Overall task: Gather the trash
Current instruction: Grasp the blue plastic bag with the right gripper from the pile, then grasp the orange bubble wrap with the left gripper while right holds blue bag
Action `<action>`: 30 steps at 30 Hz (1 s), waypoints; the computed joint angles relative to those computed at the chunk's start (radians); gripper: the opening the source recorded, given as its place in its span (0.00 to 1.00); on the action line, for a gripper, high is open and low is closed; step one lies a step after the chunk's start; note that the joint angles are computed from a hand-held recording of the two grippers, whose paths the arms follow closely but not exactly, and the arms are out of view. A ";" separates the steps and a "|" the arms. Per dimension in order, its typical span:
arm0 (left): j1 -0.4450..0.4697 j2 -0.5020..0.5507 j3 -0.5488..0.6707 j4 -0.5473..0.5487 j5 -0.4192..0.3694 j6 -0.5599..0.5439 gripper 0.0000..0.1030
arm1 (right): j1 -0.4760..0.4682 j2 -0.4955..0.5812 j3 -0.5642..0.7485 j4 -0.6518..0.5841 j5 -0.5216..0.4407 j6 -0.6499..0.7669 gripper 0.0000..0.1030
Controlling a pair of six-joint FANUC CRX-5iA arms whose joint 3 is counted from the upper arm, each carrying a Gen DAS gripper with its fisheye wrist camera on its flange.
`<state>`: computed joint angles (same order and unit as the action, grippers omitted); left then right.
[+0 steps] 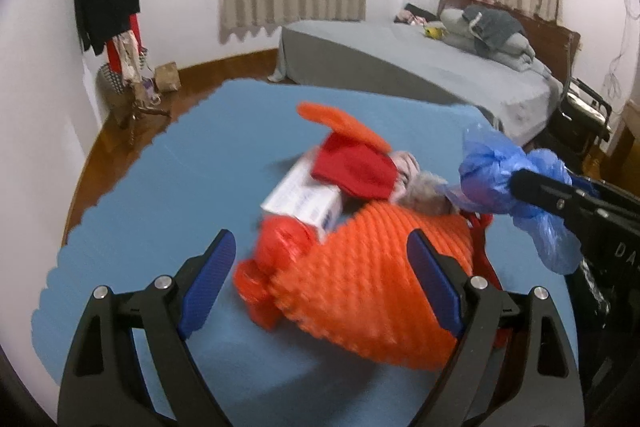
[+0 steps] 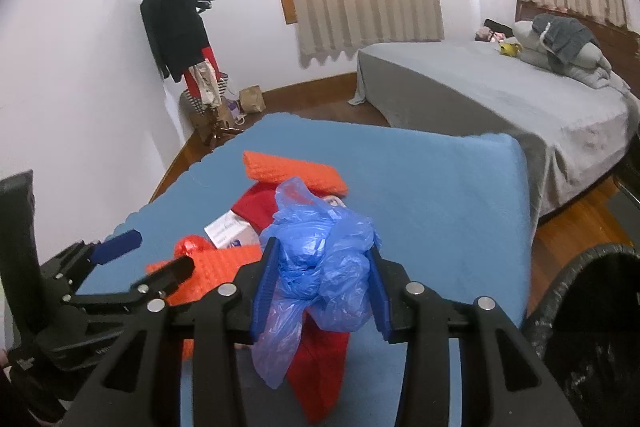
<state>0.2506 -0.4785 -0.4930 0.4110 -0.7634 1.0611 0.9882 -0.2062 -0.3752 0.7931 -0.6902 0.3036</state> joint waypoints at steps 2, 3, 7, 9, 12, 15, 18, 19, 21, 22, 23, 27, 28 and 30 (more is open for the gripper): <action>-0.016 0.009 0.004 -0.022 -0.016 0.019 0.83 | 0.002 0.003 0.007 -0.008 -0.008 0.007 0.40; -0.022 0.011 0.002 -0.027 -0.020 0.024 0.83 | 0.004 0.000 0.005 -0.009 -0.011 0.007 0.40; -0.033 0.014 -0.001 -0.028 -0.034 0.034 0.69 | 0.006 -0.012 -0.009 -0.010 -0.022 0.002 0.40; -0.032 0.008 -0.002 -0.026 -0.044 0.036 0.56 | 0.004 -0.020 -0.015 -0.007 -0.023 -0.006 0.40; -0.021 -0.004 -0.019 0.017 -0.042 0.008 0.29 | 0.006 -0.034 -0.035 0.004 -0.024 -0.021 0.40; -0.003 -0.010 -0.040 0.087 -0.051 -0.042 0.15 | 0.006 -0.040 -0.043 0.011 -0.024 -0.033 0.40; -0.010 -0.022 -0.045 0.086 -0.042 -0.049 0.12 | 0.010 -0.041 -0.045 0.015 -0.027 -0.040 0.40; -0.012 -0.023 -0.044 0.087 -0.043 -0.051 0.12 | 0.010 -0.043 -0.048 0.017 -0.027 -0.042 0.40; -0.012 -0.029 -0.045 0.097 -0.051 -0.059 0.13 | 0.014 -0.050 -0.059 0.025 -0.029 -0.051 0.40; -0.010 -0.028 -0.041 0.095 -0.058 -0.059 0.21 | 0.016 -0.052 -0.061 0.026 -0.032 -0.052 0.40; -0.010 -0.028 -0.038 0.089 -0.063 -0.054 0.28 | 0.019 -0.054 -0.065 0.029 -0.035 -0.056 0.40; -0.016 -0.021 -0.039 0.081 -0.061 -0.053 0.62 | 0.022 -0.051 -0.062 0.014 -0.047 -0.051 0.40; -0.017 -0.014 -0.036 0.080 -0.068 -0.053 0.65 | 0.022 -0.049 -0.059 0.007 -0.052 -0.048 0.40; -0.029 0.001 -0.026 0.055 -0.078 -0.034 0.68 | 0.023 -0.049 -0.062 0.000 -0.056 -0.048 0.40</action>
